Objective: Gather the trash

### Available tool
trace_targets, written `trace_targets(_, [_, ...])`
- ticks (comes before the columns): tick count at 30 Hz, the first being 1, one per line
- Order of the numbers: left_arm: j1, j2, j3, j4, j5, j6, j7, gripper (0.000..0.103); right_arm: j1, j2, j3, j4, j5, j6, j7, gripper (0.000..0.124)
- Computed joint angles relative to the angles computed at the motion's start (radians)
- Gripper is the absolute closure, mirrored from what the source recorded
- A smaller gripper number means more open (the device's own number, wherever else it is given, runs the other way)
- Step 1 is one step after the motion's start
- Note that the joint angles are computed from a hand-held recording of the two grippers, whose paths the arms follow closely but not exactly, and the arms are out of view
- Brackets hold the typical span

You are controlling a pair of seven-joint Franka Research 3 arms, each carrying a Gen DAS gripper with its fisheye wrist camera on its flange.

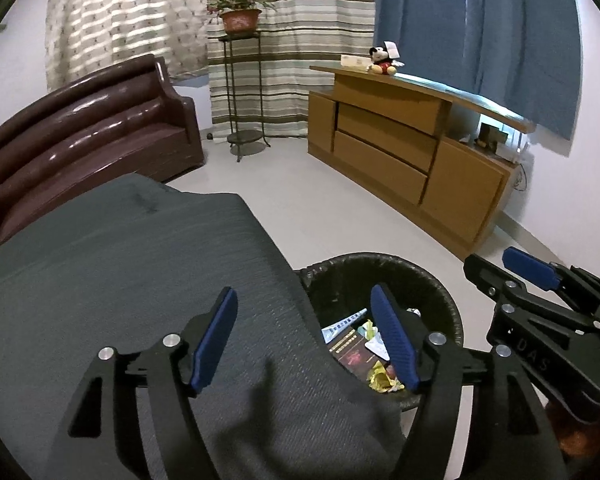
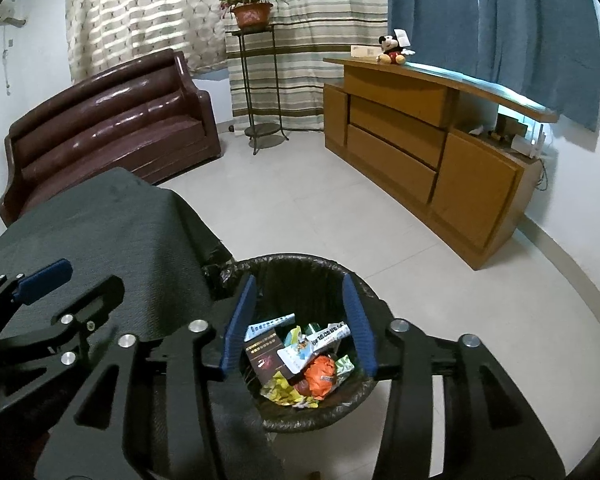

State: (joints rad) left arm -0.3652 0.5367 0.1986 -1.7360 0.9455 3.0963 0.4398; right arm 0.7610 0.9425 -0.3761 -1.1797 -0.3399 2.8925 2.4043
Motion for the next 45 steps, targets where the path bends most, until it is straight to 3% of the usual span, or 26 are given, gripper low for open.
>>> trace_targets(7, [-0.097, -0.039, 0.124, -0.037, 0.169, -0.007, -0.211, 0.032, 0.022, -0.018, -0.022, -0.036, -0.01, 0.013, 0.019, 0.077])
trace_targets(15, [-0.083, -0.077, 0.118, -0.055, 0.363, -0.027, -0.401, 0.032, 0.085, -0.055, -0.092, -0.117, -0.047, 0.047, 0.074, 0.076])
trace_targets(38, [0.138, -0.109, -0.13, -0.057, 0.545, -0.104, -0.506, 0.032, 0.118, -0.071, -0.125, -0.143, -0.072, 0.062, 0.108, 0.076])
trace_targets(45, [0.171, -0.109, -0.168, -0.056, 0.56, -0.114, -0.509, 0.032, 0.118, -0.071, -0.125, -0.144, -0.076, 0.063, 0.11, 0.076])
